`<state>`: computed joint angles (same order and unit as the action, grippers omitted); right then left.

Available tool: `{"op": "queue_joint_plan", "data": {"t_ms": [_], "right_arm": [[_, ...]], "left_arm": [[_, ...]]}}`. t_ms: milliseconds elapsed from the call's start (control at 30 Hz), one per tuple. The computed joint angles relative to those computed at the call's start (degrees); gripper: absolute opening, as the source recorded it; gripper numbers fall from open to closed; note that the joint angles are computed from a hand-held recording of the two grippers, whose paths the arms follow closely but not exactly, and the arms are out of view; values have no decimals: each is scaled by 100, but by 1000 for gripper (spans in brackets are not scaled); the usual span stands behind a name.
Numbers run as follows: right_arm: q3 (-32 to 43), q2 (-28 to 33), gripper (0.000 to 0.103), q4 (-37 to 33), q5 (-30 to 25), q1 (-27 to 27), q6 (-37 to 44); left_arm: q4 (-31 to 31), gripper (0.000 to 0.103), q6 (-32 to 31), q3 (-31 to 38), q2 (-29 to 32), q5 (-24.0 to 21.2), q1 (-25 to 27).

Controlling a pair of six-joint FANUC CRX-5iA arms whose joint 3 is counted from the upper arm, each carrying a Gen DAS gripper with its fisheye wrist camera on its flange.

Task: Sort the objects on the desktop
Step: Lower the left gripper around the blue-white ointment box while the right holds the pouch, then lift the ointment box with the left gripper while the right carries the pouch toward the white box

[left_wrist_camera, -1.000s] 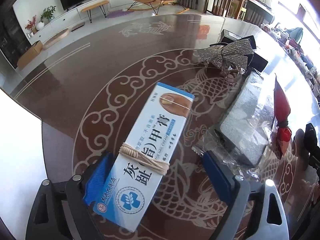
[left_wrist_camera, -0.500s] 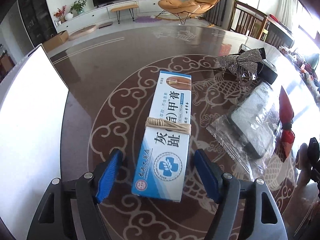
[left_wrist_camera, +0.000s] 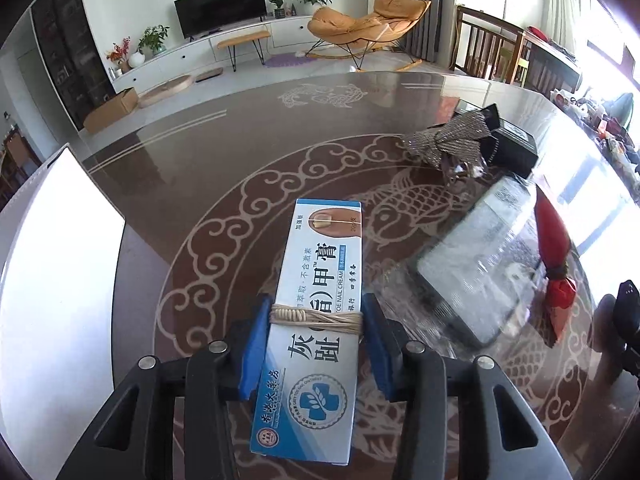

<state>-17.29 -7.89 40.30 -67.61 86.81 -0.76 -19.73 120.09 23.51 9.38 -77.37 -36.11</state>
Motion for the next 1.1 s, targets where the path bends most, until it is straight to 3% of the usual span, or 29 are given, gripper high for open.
{"op": "queue_joint_plan", "data": {"t_ms": [133,400,600,633,667,700,733,767,867,933,1100], "right_arm": [[-26,-29,42,5,36,-5,-27],[60,64,44,-19,176,35,85],[417,434,44,-182,773,89,629],[496,511,47,-188,728,80,689],[536,555,56,-203,737,54,747],[571,592,70,-214,735,33,799],[666,673,77,-249,626,20,885],[781,768,84,-305,500,6,1006],[938,909,84,-356,330,-13,1215],[1019,984,85,-378,217,3,1304],[1165,1115,95,-459,-11,1,1410]], "left_arm": [[-227,45,578,-395,-379,-170,-447],[-806,45,2461,-1161,-1066,-343,-1611],[-966,47,2568,-825,-729,-592,-1757],[-954,53,2532,-815,-712,-578,-1749],[-931,59,2488,-814,-702,-576,-1742],[-902,76,2462,-805,-688,-618,-1739],[-836,89,2450,-819,-676,-618,-1696],[-796,90,2461,-838,-677,-622,-1665],[-753,94,2431,-849,-670,-601,-1637],[-663,103,2339,-848,-640,-586,-1588],[-645,103,2327,-864,-646,-556,-1572]]}}
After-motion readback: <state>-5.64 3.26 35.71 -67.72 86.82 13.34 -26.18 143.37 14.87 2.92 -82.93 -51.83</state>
